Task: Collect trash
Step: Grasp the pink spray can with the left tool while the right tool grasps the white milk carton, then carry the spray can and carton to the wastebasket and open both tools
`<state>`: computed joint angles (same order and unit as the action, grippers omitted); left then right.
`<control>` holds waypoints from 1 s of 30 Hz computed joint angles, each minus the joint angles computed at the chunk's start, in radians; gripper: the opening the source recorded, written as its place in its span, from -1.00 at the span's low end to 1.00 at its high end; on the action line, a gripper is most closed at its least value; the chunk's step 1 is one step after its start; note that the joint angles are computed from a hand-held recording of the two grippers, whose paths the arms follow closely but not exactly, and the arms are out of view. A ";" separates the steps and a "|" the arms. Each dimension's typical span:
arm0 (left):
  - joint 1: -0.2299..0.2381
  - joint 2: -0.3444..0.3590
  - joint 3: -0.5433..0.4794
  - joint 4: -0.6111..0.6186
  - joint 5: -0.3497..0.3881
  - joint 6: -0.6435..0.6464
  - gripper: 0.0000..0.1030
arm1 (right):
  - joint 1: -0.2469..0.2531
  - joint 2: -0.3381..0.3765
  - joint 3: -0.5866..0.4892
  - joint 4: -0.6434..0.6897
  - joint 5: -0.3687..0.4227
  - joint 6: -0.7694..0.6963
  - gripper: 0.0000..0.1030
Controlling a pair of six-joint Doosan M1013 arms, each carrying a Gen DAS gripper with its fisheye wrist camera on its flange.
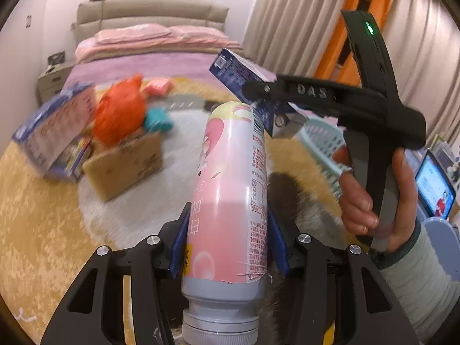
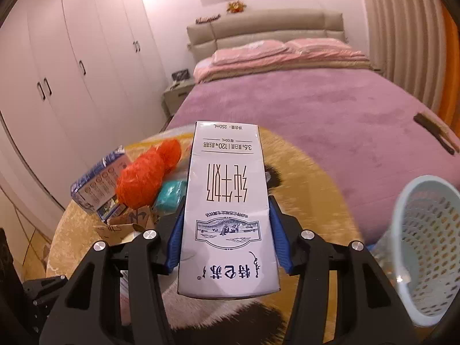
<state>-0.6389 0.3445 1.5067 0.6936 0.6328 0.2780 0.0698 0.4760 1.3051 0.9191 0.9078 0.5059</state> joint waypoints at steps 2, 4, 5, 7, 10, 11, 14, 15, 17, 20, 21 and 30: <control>-0.002 0.006 -0.017 0.015 -0.010 0.005 -0.09 | -0.013 -0.012 0.009 0.016 -0.013 -0.012 -0.05; -0.005 0.014 -0.034 0.020 -0.023 0.018 -0.09 | -0.029 -0.023 0.014 0.032 -0.026 -0.020 -0.05; -0.002 0.021 -0.050 0.013 -0.030 0.043 -0.09 | -0.039 -0.028 0.017 0.042 -0.033 -0.023 -0.05; 0.003 0.035 -0.080 -0.007 -0.037 0.089 -0.09 | -0.062 -0.036 0.020 0.069 -0.049 -0.036 -0.05; 0.003 0.067 -0.133 -0.027 -0.042 0.148 -0.09 | -0.087 -0.047 0.027 0.097 -0.082 -0.051 -0.05; 0.002 0.080 -0.153 -0.040 -0.044 0.173 -0.09 | -0.097 -0.050 0.030 0.102 -0.101 -0.055 -0.05; 0.005 0.121 -0.221 -0.094 -0.036 0.255 -0.09 | -0.122 -0.056 0.036 0.101 -0.162 -0.044 -0.05; 0.006 0.138 -0.249 -0.113 -0.021 0.281 -0.09 | -0.127 -0.057 0.038 0.089 -0.187 -0.029 -0.05; 0.016 0.176 -0.315 -0.174 -0.003 0.351 -0.09 | -0.142 -0.050 0.026 0.035 -0.229 0.050 -0.05; 0.030 0.220 -0.385 -0.291 -0.019 0.453 -0.09 | -0.172 -0.029 0.001 0.008 -0.231 0.128 -0.05; 0.034 0.234 -0.407 -0.321 -0.018 0.480 -0.09 | -0.180 -0.022 -0.006 -0.011 -0.240 0.160 -0.05; 0.053 0.404 -0.684 -0.542 0.100 0.716 -0.09 | -0.223 0.069 -0.108 -0.212 -0.195 0.465 -0.05</control>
<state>-0.5859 0.7487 0.8227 0.1511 0.7328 0.9938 -0.1534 0.5445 1.1972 0.7068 0.7130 0.9707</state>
